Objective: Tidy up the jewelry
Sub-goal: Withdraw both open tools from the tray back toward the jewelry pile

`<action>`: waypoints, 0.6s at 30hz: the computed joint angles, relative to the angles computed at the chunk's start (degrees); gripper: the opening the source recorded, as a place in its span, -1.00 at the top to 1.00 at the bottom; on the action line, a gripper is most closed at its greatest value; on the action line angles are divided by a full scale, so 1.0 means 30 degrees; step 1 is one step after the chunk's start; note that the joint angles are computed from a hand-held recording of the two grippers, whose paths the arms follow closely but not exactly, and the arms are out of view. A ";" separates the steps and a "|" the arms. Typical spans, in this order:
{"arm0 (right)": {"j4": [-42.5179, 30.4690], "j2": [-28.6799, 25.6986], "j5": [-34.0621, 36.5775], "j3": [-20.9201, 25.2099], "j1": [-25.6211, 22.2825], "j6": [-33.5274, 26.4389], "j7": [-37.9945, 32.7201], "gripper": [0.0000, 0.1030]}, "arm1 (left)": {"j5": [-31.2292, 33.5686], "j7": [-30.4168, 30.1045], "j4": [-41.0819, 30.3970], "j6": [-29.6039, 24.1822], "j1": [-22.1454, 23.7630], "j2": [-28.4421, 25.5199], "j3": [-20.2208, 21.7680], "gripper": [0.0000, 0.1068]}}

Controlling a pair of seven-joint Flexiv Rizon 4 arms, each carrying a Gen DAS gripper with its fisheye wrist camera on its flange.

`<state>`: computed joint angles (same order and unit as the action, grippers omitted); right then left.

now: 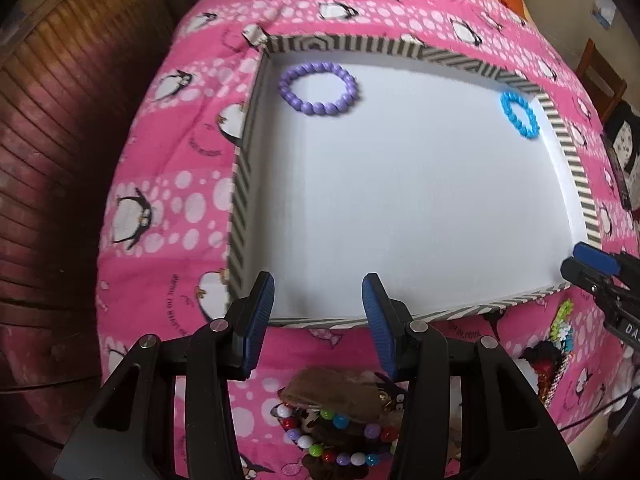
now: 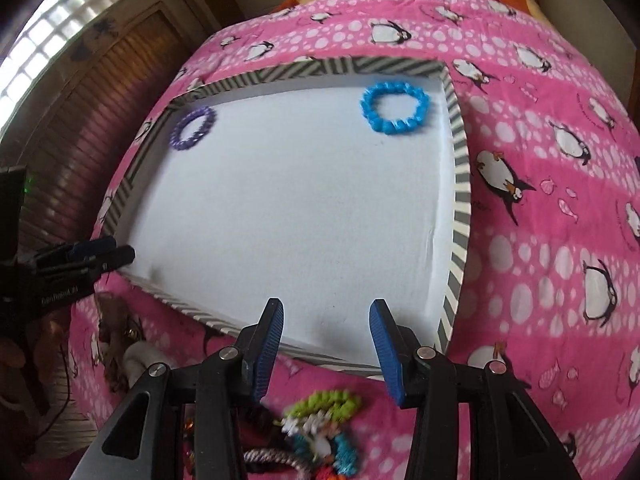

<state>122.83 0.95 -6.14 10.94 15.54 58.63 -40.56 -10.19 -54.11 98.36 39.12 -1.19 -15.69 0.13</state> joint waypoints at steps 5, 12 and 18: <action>0.1718 0.1758 -0.3426 0.0303 -0.0641 0.1923 0.3775 0.17 | -0.1564 0.0289 0.0902 0.0438 0.0369 0.1248 0.0008 0.15; 0.3321 0.4424 -0.4956 0.1325 -0.0971 0.1780 0.6144 -0.01 | -0.3560 0.1062 0.2614 0.0254 0.0816 0.3392 0.0478 0.05; 0.4487 0.6172 -0.4767 0.2272 -0.0583 0.1122 0.7284 -0.01 | -0.4178 0.1500 0.4339 -0.0059 0.0826 0.5130 0.0953 0.05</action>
<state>136.29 19.47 -20.44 17.75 13.79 62.00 -18.71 -22.73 -49.61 111.37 38.94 1.29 -0.30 2.99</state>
